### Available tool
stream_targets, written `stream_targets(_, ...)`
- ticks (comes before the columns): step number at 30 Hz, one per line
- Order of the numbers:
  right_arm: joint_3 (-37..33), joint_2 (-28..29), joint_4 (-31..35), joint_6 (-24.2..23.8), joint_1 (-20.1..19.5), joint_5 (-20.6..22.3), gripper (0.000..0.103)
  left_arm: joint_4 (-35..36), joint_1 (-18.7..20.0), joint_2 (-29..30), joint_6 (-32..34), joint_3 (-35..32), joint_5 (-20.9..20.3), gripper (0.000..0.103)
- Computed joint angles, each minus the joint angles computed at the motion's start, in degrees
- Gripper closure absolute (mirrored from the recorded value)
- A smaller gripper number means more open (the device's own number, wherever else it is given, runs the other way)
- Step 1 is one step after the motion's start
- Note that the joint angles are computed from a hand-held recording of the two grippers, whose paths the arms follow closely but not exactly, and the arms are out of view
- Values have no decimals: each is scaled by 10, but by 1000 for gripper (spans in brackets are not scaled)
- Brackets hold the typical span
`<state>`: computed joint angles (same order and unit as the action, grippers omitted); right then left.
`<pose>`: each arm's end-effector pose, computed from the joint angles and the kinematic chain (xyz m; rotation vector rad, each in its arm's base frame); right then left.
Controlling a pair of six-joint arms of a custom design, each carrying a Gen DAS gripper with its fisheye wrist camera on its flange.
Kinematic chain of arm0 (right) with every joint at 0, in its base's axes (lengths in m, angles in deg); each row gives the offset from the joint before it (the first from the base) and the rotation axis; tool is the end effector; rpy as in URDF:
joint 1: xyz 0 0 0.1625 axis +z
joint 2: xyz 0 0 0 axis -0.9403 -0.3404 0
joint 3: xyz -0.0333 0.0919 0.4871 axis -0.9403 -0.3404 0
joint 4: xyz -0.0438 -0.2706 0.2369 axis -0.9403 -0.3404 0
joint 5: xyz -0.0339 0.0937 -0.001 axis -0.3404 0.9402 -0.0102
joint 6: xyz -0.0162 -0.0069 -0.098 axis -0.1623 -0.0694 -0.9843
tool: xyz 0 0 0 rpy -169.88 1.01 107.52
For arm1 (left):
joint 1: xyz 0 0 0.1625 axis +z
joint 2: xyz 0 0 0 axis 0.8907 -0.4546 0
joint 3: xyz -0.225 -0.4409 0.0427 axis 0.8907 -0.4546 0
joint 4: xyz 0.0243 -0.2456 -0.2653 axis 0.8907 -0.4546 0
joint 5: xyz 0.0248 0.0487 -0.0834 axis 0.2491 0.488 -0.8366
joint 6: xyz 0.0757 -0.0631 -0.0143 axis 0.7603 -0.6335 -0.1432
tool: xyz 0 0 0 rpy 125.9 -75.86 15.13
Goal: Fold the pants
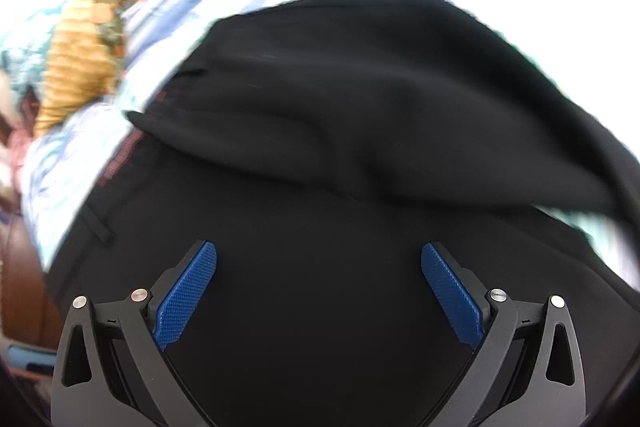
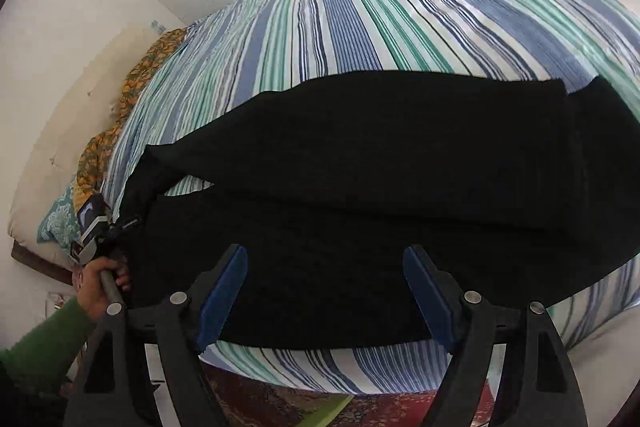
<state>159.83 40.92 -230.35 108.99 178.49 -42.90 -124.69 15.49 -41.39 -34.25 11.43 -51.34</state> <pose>0.2839 -0.6019 0.1353 -0.2693 -2.6260 0.9038 0.0549 -0.7985 0.3975 0.1357 2.1529 -0.5974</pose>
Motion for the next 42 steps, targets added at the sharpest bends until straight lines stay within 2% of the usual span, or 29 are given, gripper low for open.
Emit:
stream_targets(2, -17, 18, 10, 28, -5, -28, 23, -24, -3, -13, 20, 31, -16, 1)
stream_targets(4, -15, 30, -34, 30, -3, -46, 23, -73, -3, -16, 62, 62, -20, 1)
stream_targets(7, 0, 29, -78, 37, -7, -34, 23, -176, 5, -10, 108, 96, -27, 0)
stream_targets(10, 18, 28, -118, 21, -11, -16, 23, -221, 11, -10, 127, 109, -42, 0)
stream_targets(12, 23, 27, -133, 21, -15, -9, 23, -227, 14, -11, 132, 111, -49, 0)
stream_targets(17, 20, 32, -187, 32, -20, -49, 23, -202, 25, -19, 119, 99, -76, 0)
stream_targets(21, 31, 29, -225, 49, -27, -48, 23, -208, 24, -14, 123, 95, -76, 0)
stream_targets(30, 44, 22, -242, 51, -28, -47, 23, -209, 24, -14, 123, 96, -75, 0)
stream_targets(42, 36, 25, -221, 45, -25, -62, 23, -214, 22, -15, 122, 102, -74, 0)
